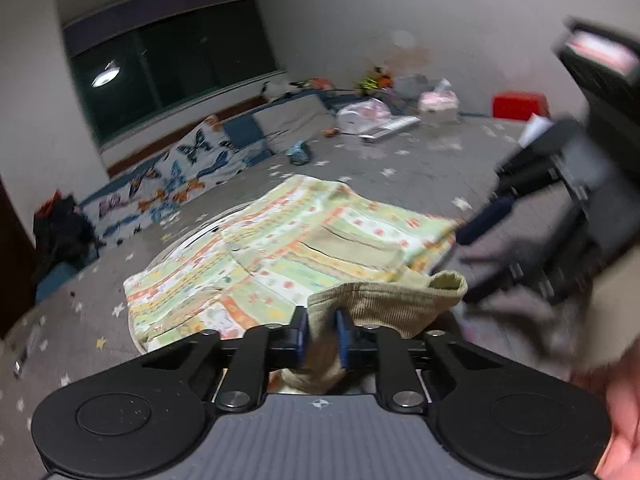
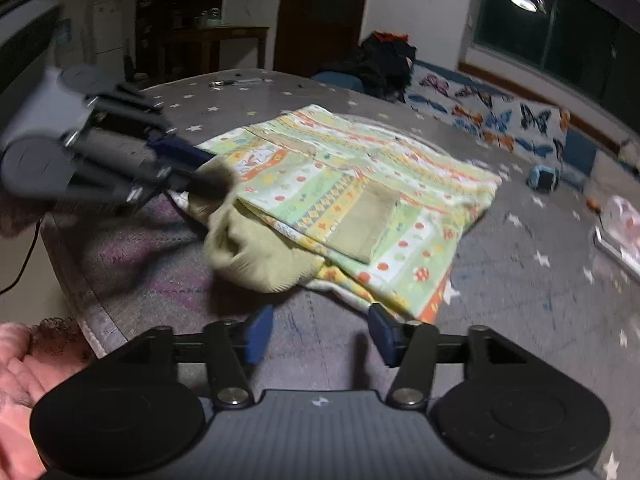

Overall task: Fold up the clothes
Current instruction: 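Lift the hem with both grippers and fold it toward the collar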

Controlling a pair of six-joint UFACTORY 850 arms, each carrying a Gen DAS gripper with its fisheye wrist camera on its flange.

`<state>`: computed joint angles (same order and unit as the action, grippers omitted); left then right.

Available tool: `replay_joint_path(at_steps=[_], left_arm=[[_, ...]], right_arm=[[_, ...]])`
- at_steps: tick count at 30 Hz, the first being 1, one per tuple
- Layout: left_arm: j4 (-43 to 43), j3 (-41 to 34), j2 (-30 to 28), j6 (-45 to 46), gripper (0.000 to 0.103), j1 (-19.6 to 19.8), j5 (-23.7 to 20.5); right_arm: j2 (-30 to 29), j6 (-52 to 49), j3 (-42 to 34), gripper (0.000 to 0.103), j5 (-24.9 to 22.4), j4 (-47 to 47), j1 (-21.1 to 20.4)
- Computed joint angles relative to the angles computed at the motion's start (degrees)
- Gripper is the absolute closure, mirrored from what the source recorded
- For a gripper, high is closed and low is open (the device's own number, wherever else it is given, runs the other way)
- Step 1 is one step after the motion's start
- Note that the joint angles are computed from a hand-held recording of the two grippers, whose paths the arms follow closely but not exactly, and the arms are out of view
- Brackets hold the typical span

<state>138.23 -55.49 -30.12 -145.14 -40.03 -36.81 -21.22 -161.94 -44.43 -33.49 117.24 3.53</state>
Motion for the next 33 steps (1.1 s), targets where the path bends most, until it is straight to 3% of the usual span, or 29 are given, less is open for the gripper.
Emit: replay_joint_path(at_steps=[9, 12, 14, 15, 16, 18, 21, 26, 33], left_arm=[[8.51, -1.94, 1.06, -16.61, 0.096, 5.26, 5.05], [11.07, -1.67, 1.46, -20.23, 0.095, 6.32, 5.82], [12.71, -0.57, 2.14, -21.85, 0.091, 6.64, 5.50], [12.38, 0.27, 2.62, -21.44, 0.090, 6.52, 4.97], [11.80, 1.21, 3.18, -20.78, 0.089, 6.33, 4.36], [10.65, 3.09, 4.28, -19.50, 0.069, 5.94, 3.14], [5.58, 5.39, 5.43, -12.95, 0.053, 4.76, 1.50], [-2.47, 6.14, 4.89, -0.72, 0.051, 2.84, 0.40], [-13.39, 3.83, 0.67, 17.00, 0.052, 0.29, -4.50]], right_arm=[[-4.11, -10.42, -3.02, 0.048, -4.11, 5.37, 3.29], [-5.29, -11.48, -4.40, 0.056, -4.31, 6.40, 4.41], [-5.81, -5.61, -6.15, 0.076, -3.44, 3.54, 4.42], [-6.09, -2.62, -7.04, 0.077, -3.06, 2.04, 4.43], [-6.35, 0.77, -7.96, 0.079, -2.82, 0.17, 4.33], [-6.78, 8.39, -9.82, 0.083, -2.96, -4.46, 3.81], [-7.12, 16.29, -12.00, 0.086, -3.82, -8.61, 3.14], [-7.62, 20.07, -13.87, 0.087, -4.88, -10.10, 2.77], [-7.72, 19.07, -14.20, 0.088, -4.97, -7.48, 3.06]])
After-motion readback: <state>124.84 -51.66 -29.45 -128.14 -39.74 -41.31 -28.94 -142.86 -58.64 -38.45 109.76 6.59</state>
